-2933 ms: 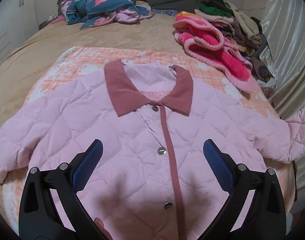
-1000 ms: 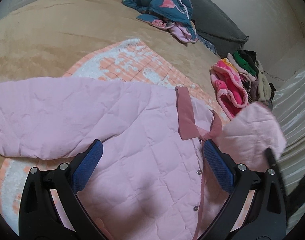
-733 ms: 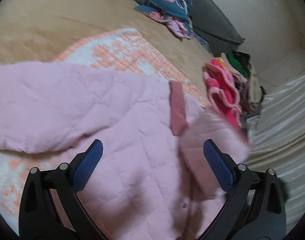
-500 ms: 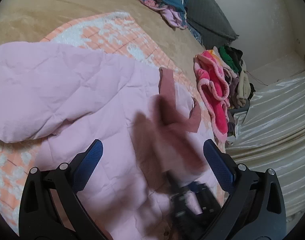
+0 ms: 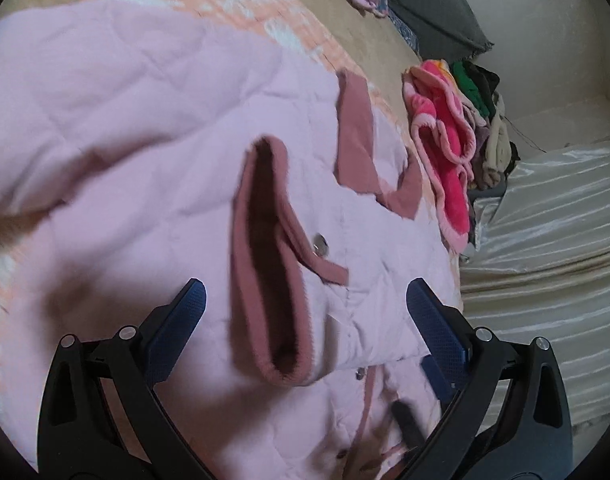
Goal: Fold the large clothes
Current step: 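Lay the sleeve across the jacket front and open the right gripper, then grasp the mauve cuff of the laid sleeve with the left gripper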
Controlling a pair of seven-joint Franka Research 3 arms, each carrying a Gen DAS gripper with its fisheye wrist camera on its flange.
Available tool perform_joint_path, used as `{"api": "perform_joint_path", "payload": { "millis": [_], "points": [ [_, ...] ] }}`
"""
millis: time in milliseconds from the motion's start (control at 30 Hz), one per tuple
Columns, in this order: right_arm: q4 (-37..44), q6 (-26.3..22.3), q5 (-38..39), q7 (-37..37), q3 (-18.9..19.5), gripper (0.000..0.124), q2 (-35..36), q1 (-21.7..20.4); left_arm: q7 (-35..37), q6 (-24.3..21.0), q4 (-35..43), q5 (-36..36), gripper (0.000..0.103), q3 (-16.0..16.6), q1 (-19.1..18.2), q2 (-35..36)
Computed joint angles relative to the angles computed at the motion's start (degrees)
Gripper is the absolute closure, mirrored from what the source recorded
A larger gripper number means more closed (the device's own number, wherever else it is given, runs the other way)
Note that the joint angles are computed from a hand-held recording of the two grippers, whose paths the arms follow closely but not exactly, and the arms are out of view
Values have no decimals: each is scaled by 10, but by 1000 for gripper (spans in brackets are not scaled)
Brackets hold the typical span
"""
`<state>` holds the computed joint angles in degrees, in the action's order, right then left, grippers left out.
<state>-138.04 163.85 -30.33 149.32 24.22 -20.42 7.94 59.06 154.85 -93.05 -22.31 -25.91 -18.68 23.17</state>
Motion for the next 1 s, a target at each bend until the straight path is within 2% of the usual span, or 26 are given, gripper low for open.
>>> {"api": "perform_joint_path", "payload": {
  "millis": [167, 200, 233, 300, 333, 367, 400, 433, 533, 633, 767, 900, 1000],
  "points": [
    [-71, -8, 6, 55, 10, 52, -100, -42, -15, -1, 28, 31, 11, 5, -26, 26],
    [-87, -11, 14, 59, 12, 52, -121, -47, -19, -2, 33, 40, 18, 7, -31, 31],
    [-97, -13, 22, 57, 13, 54, -134, -52, -43, -11, 44, 75, 23, 27, -52, 35],
    [-120, -28, 40, 56, 17, 55, -165, -58, -93, -38, 64, 154, 42, 67, -91, 39],
    [-134, -34, 52, 55, 17, 56, -181, -56, -109, -50, 73, 193, 48, 81, -106, 40],
    [-145, -38, 65, 56, 16, 56, -193, -55, -125, -65, 84, 234, 61, 96, -121, 42],
    [-157, -42, 79, 58, 15, 57, -203, -54, -135, -78, 92, 271, 79, 106, -133, 41],
    [-166, -45, 89, 59, 16, 58, -212, -54, -151, -80, 96, 314, 89, 120, -147, 38],
    [-191, -52, 109, 61, 26, 59, -240, -59, -149, -3, 63, 340, 92, 104, -131, 14],
    [-203, -65, 124, 61, 29, 60, -262, -60, -162, 30, 51, 364, 93, 105, -126, -6],
    [-207, -63, 125, 74, 50, 60, -284, -84, -122, 105, 29, 329, 93, 68, -84, -29],
    [-199, -68, 125, 66, 53, 60, -277, -93, -170, 96, 36, 381, 93, 115, -111, -30],
    [-190, -68, 121, 61, 53, 60, -269, -106, -190, 66, 37, 392, 93, 121, -108, -19]
  ]
}}
